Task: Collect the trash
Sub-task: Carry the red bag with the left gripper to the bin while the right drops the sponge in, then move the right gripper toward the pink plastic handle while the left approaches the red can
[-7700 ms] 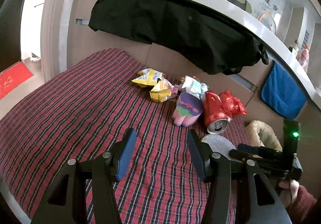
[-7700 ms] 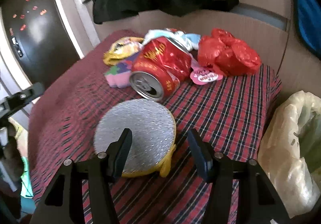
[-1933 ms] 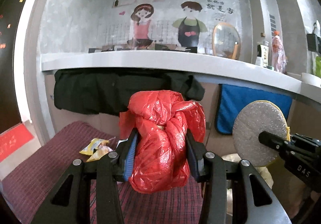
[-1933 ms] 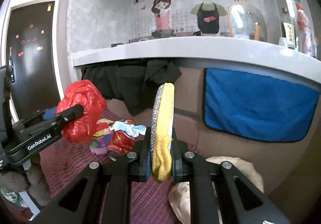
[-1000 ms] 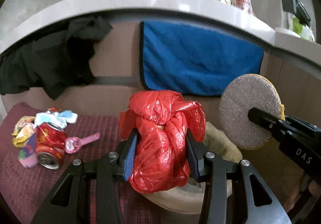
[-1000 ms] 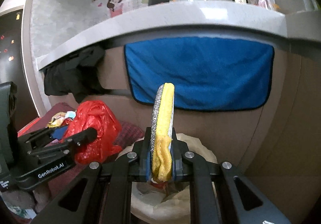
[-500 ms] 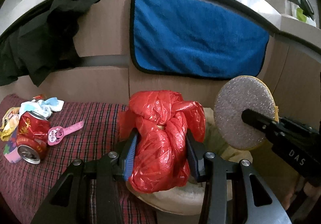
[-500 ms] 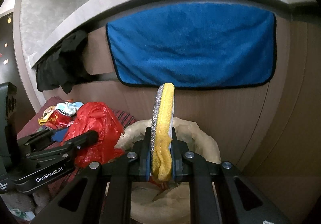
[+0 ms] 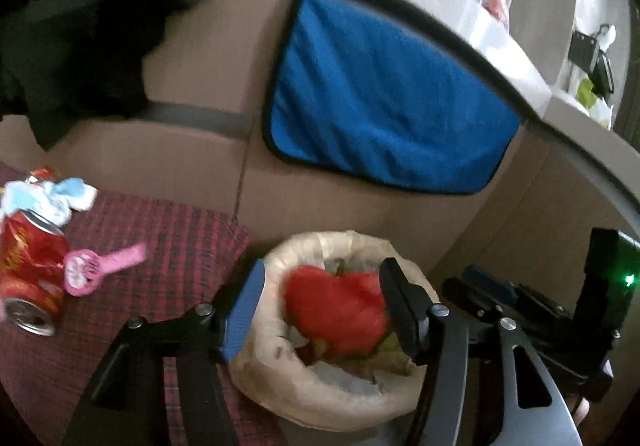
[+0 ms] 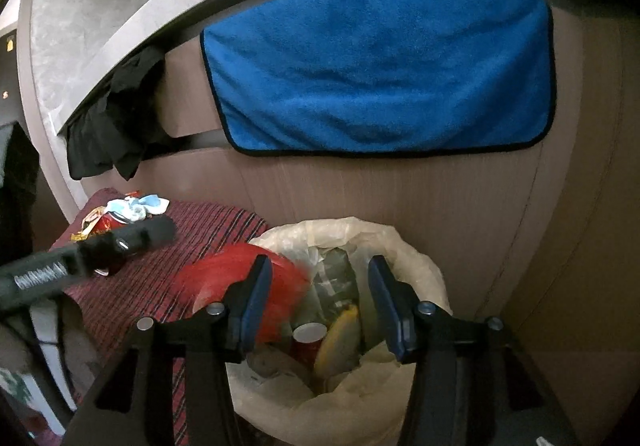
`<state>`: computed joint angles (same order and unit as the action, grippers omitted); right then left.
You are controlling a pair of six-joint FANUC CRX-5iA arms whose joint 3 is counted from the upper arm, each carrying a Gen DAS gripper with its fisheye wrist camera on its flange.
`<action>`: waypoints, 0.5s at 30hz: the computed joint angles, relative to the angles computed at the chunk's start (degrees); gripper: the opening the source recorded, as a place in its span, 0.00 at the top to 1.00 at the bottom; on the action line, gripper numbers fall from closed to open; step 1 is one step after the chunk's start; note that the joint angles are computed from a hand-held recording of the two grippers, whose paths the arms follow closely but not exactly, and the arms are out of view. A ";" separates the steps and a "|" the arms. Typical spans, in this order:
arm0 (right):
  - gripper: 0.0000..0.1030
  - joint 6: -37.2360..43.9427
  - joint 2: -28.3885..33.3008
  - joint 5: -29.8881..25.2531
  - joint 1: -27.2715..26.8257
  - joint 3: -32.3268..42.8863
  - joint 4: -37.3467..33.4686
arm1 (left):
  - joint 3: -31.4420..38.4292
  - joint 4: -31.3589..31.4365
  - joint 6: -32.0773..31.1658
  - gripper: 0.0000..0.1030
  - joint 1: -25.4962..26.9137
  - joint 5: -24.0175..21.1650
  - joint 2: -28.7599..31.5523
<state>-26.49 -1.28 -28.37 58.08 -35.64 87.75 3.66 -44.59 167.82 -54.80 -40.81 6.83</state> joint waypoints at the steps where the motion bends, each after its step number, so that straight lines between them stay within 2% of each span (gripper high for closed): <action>1: 0.53 -0.02 -0.23 -1.00 0.63 0.15 -0.09 | -0.21 -0.74 0.54 0.41 -0.28 -0.66 -0.68; 4: 0.52 0.64 -0.60 -2.81 2.15 0.85 -0.04 | -1.28 -5.76 4.78 0.41 -2.43 -6.04 -3.68; 8: 0.49 3.67 0.15 -5.97 5.25 3.19 -0.98 | -5.05 -11.34 10.60 0.41 -5.48 -15.67 -9.45; 12: 0.46 5.54 2.03 -6.57 7.66 5.98 -1.36 | -9.44 -14.40 13.63 0.41 -8.25 -25.41 -15.19; 15: 0.44 7.26 4.81 -6.40 9.52 9.19 -2.20 | -13.42 -14.87 16.04 0.41 -9.38 -30.56 -19.70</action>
